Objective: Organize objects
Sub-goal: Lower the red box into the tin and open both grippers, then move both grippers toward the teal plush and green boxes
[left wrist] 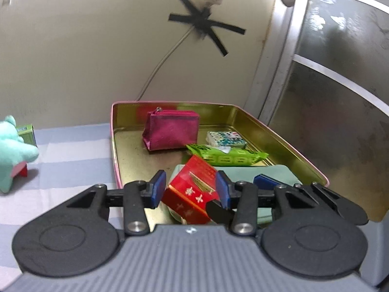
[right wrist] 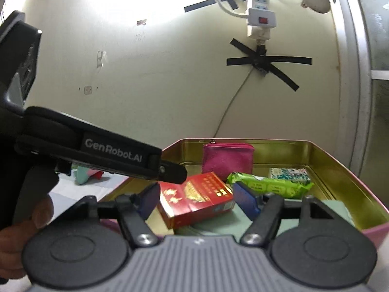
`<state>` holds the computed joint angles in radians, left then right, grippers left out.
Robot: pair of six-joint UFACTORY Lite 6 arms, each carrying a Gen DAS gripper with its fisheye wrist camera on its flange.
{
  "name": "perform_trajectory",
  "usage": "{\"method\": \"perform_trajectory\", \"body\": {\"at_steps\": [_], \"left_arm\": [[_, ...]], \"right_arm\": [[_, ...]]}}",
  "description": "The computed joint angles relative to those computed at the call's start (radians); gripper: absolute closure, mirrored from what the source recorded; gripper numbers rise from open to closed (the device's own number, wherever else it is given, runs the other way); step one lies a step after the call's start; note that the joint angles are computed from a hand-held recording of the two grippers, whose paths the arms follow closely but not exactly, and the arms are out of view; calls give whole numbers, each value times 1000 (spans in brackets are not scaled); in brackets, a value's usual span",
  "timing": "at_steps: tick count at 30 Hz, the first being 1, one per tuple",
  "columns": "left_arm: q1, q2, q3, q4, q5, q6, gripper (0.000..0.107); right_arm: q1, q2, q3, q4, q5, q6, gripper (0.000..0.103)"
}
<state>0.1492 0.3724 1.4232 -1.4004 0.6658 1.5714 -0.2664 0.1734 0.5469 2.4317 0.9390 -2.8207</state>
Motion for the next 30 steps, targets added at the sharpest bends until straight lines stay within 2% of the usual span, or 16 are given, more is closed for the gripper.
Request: {"method": "perform_trajectory", "body": {"at_steps": [9,17,23,30], "left_arm": [[34,-221,-248,-74,-13,164,58],[103,-289,-365,-48,-46,190,58],[192,-252,-362,-14,-51,187,58],[315,-139,-296,-1,-61,239,58]], "right_arm": [[-92,-224,-218,-58,44,96,35],[-187,-306,-300,-214,42,214,35],[-89,-312,-323,-201,-4,221,35],[124,-293,-320,-105,-91,190,35]]}}
